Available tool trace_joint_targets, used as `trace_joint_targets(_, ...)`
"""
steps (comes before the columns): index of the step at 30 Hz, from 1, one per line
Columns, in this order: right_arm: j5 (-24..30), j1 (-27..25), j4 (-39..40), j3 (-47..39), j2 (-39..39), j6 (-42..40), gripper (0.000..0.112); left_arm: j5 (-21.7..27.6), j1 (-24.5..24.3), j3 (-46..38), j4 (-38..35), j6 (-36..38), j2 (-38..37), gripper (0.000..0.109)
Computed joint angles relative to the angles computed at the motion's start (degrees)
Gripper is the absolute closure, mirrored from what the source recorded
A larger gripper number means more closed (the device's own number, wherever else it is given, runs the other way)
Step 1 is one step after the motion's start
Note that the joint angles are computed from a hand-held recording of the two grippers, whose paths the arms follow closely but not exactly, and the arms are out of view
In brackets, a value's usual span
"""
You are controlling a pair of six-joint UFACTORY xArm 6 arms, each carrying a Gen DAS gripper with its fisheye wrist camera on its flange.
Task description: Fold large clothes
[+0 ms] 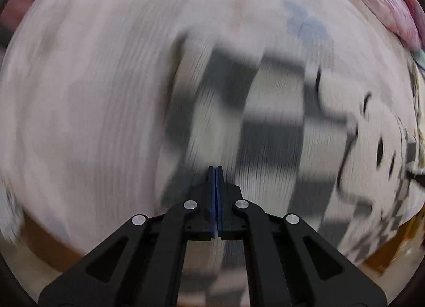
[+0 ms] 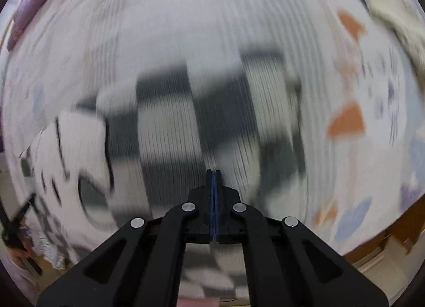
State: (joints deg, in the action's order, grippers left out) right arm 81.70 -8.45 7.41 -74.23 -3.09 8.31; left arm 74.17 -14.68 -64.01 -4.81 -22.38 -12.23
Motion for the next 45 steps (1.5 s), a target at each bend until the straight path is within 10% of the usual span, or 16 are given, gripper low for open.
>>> trace_joint_targets(8, 5.87, -4.89, 2.27, 20.32, -19.40, 4.59, 0.112, 3.64, -4.73, 12.98, -0.82, -12.74, -14.68, 0.106)
trace_joint_targets(11, 9.63, -2.66, 3.48, 13.64, -14.32, 9.73, 0.107, 10.34, -7.07, 2.43, 1.91, -9.49, -6.52, 0.105)
trace_joint_targets(21, -1.42, 11.04, 11.77, -12.88, 11.82, 6.77, 0.106, -2.82, -10.75, -28.28, -6.98, 1.29, 23.07, 0.106)
trace_joint_targets(26, -5.10, 13.66, 12.81, 6.31, -2.30, 6.67, 0.110, -9.10, -16.95, -7.95, -5.25, -2.36, 8.70, 0.107)
trace_joint_targets(31, 2.58, 16.07, 14.55, 23.57, -14.87, 10.55, 0.112, -1.52, -17.54, 10.40, -13.53, -4.82, -7.03, 0.107)
trace_joint_targets(37, 7.39, 14.14, 13.73, 15.75, -11.50, 8.57, 0.106, 3.63, -12.44, 0.18, -9.78, -1.46, -2.84, 0.105)
trace_joint_targets(45, -0.13, 3.06, -1.89, -0.82, -0.52, 6.03, 0.106, 1.34, -0.92, -7.44, -1.60, 2.47, 6.00, 0.105)
